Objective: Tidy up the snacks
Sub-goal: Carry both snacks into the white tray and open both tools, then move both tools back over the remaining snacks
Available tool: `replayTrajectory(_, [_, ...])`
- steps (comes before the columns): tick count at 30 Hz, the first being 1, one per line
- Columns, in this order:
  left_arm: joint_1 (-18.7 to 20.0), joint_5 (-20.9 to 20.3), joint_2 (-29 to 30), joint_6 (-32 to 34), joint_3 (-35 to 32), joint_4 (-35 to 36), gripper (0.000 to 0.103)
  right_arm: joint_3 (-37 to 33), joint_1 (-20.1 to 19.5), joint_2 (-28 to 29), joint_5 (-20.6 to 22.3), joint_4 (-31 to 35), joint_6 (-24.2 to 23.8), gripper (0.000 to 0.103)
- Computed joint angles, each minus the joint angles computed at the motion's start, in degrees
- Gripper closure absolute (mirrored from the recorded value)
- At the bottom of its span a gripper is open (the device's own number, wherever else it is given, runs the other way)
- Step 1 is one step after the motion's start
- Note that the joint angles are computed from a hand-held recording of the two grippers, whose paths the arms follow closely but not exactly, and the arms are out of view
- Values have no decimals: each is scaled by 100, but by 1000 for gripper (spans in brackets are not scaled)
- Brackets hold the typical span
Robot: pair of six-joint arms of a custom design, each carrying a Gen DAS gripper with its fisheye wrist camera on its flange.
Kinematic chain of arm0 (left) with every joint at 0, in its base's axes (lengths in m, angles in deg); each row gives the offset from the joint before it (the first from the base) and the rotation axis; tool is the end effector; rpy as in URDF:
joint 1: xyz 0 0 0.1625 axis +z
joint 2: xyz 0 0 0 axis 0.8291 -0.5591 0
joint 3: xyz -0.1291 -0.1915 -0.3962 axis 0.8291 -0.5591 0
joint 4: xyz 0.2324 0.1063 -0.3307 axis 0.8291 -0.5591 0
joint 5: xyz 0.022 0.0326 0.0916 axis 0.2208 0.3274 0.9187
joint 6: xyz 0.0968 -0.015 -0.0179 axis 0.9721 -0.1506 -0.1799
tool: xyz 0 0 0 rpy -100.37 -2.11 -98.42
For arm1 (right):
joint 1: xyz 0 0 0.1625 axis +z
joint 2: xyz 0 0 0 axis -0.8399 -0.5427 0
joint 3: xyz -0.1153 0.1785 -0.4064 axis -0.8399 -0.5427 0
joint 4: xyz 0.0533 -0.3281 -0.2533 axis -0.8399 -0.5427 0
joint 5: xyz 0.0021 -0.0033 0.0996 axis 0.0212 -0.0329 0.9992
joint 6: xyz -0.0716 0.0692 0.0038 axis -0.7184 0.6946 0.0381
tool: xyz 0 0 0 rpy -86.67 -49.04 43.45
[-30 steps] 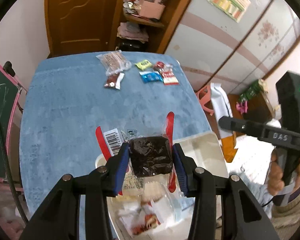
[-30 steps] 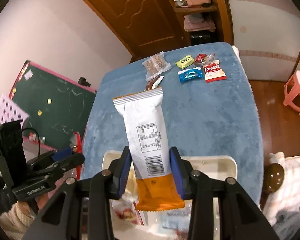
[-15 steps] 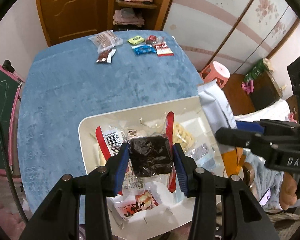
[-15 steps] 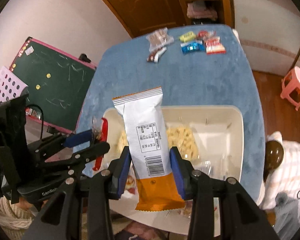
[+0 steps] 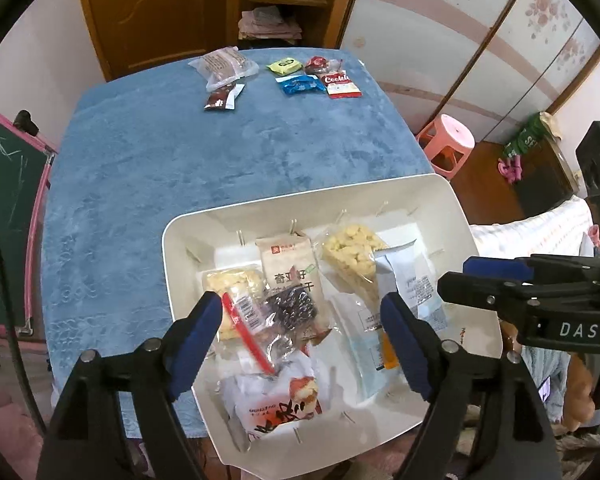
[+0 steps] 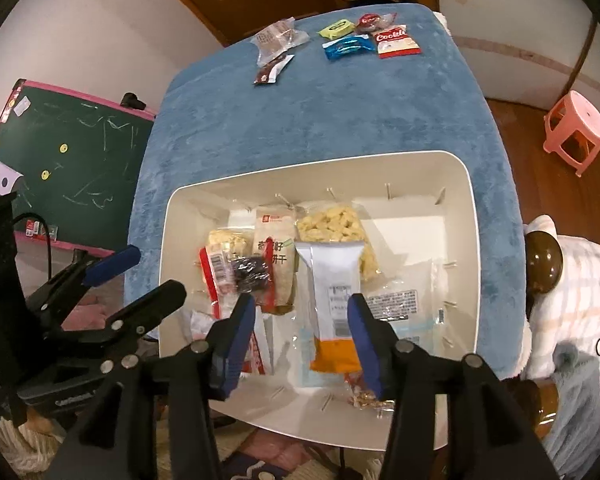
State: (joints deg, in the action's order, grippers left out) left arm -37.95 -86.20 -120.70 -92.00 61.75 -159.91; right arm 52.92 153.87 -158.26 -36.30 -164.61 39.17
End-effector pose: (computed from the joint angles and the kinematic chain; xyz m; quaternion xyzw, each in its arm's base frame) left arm -0.3628 -0.3123 0.0838 0.0539 0.9361 -0.1772 0.2990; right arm 0.1381 -0.3674 0.3044 0.1337 -0.9702 0.0141 0.2015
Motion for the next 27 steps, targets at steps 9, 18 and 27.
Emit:
replayTrajectory(9, [26, -78, -32, -102, -20, 109, 23, -10, 169, 80, -87, -65, -136, 54])
replayTrajectory(18, [14, -82, 18, -100, -103, 225, 23, -18, 176, 66, -83, -62, -212, 54])
replayTrajectory(27, [-124, 35, 95, -158, -263, 508, 23, -37, 140, -26, -10, -36, -378, 54])
